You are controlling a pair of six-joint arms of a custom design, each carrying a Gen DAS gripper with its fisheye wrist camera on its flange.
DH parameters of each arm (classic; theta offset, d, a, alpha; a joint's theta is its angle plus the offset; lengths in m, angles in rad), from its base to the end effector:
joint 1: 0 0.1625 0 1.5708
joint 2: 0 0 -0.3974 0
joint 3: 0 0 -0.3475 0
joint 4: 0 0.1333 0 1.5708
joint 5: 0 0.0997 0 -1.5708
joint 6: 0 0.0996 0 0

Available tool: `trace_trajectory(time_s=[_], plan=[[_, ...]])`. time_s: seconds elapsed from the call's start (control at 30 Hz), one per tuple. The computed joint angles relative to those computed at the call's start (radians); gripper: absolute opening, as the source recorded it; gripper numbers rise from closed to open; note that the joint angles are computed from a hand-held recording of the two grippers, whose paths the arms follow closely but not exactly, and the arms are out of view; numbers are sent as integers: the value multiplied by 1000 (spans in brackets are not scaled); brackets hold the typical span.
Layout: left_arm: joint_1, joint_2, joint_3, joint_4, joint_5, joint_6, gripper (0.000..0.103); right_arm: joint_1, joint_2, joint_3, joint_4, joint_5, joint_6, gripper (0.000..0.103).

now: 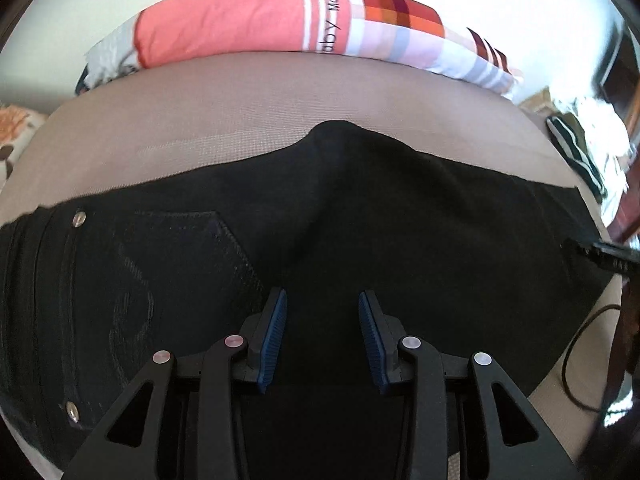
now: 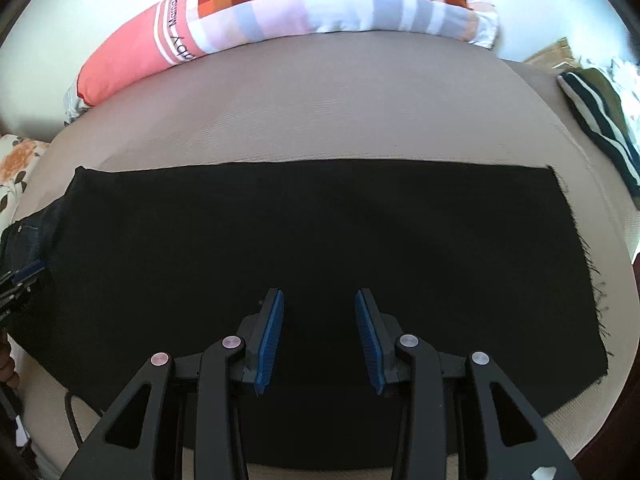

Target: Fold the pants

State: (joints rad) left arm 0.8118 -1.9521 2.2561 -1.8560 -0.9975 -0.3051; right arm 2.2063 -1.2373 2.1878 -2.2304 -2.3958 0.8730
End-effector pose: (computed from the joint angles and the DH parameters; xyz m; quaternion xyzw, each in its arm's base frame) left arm -0.0580 -0.3334 0.3418 0.2184 0.9340 -0.1357 0.2482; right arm 0.2907 -0.2928 0.1619 -0.0497 -0.9069 0.1748 0.3800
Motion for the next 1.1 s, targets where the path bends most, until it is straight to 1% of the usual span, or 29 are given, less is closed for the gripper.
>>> trace_trajectory(time_s=[0.1,0.17,0.27,0.33,0.4,0.47,0.5,0.6,0.77,0.83,0.87,0.9,0.93,0.97,1.03,1.1], plan=[[-25,-12,18,0,25,-44,45,8,-23,13,20,-3,11,35],[-47,-13,32,2,48,-83,51,10,-36,19,35,-9,13,36],[-79,-4,51,7,82,-127,58,6,-68,37,42,-14,1,36],[-97,3,58,22,103,-145,60,-1,-97,51,51,-21,-12,36],[-112,7,62,41,122,-166,61,-16,-126,64,56,-31,-33,36],[-113,13,60,45,128,-178,62,-30,-161,76,79,-43,-46,36],[-113,14,59,47,128,-184,62,-40,-186,83,101,-58,-47,36],[-114,32,53,51,133,-203,63,-87,-273,106,138,-76,-70,43],[-125,50,54,59,143,-241,71,-180,-456,142,193,-82,-119,45],[-127,55,55,59,145,-250,73,-223,-530,160,152,-45,-183,45],[-127,58,55,60,146,-252,74,-259,-575,172,110,-1,-240,45],[-127,61,54,60,145,-253,74,-309,-636,187,68,73,-311,45],[-126,61,53,61,144,-253,74,-348,-682,195,45,127,-358,45],[-123,63,51,59,141,-250,75,-406,-739,199,38,197,-411,45],[-119,65,49,59,137,-246,76,-502,-820,201,53,308,-484,45],[-119,70,45,65,137,-246,76,-590,-883,203,74,392,-545,45]])
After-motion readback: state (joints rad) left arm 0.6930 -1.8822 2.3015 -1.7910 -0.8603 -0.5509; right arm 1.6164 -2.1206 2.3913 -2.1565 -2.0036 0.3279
